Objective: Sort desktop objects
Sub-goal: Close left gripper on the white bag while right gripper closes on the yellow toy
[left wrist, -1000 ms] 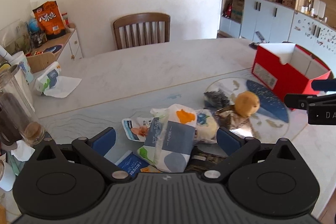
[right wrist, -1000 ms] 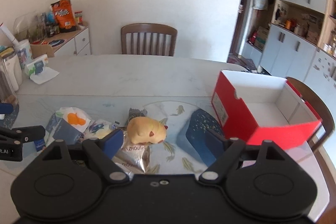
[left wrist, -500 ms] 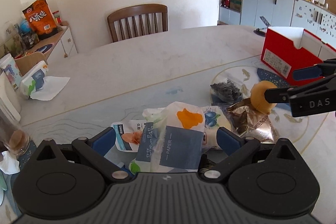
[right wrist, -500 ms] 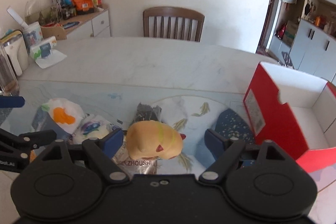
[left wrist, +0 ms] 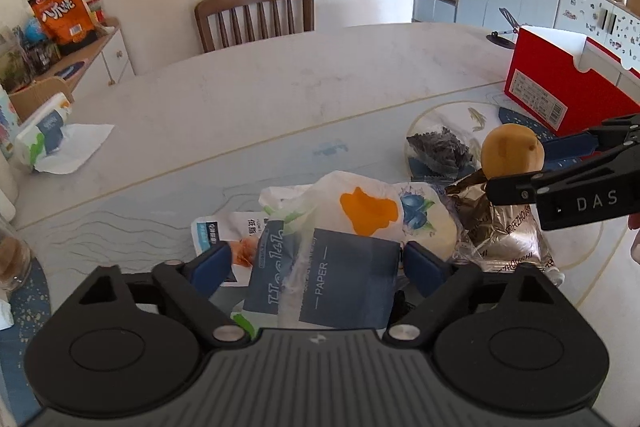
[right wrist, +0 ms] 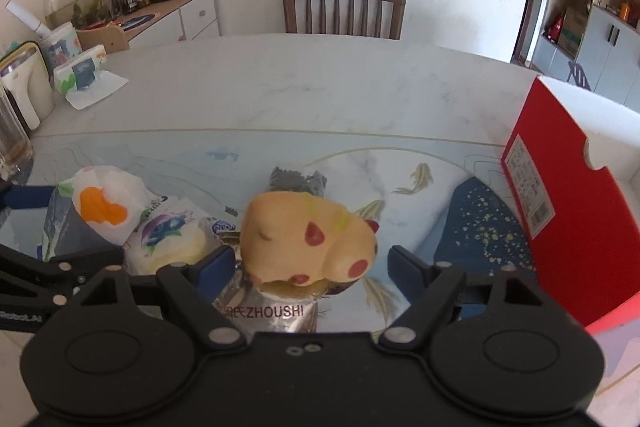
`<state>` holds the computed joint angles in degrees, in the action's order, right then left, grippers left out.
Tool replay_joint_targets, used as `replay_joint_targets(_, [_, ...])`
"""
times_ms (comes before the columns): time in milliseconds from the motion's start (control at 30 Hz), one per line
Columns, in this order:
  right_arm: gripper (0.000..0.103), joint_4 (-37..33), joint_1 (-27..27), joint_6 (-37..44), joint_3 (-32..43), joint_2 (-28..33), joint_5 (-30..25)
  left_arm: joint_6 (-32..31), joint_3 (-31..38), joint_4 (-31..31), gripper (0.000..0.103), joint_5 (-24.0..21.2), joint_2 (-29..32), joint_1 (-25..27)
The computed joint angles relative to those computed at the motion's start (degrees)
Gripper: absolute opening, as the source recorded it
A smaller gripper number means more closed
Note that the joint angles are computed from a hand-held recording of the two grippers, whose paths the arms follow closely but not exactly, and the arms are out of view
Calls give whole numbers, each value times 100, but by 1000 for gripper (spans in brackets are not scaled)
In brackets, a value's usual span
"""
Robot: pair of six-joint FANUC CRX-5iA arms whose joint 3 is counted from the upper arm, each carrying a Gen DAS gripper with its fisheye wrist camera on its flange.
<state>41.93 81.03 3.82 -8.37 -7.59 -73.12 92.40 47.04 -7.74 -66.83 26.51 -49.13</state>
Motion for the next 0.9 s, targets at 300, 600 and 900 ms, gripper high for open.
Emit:
replay_joint_targets(300, [80,1,-132,-103,-91,-92,231,-71,-157,471,67,103,-32,165])
replay_joint_targets(600, [71,-20,-129,-21,-117,-143,360,62,-168,553,44,160,-63,194])
replay_joint_targets(900, [70,236,24,-61,-187,-254,188,123,-43,404,39,104,-134,125])
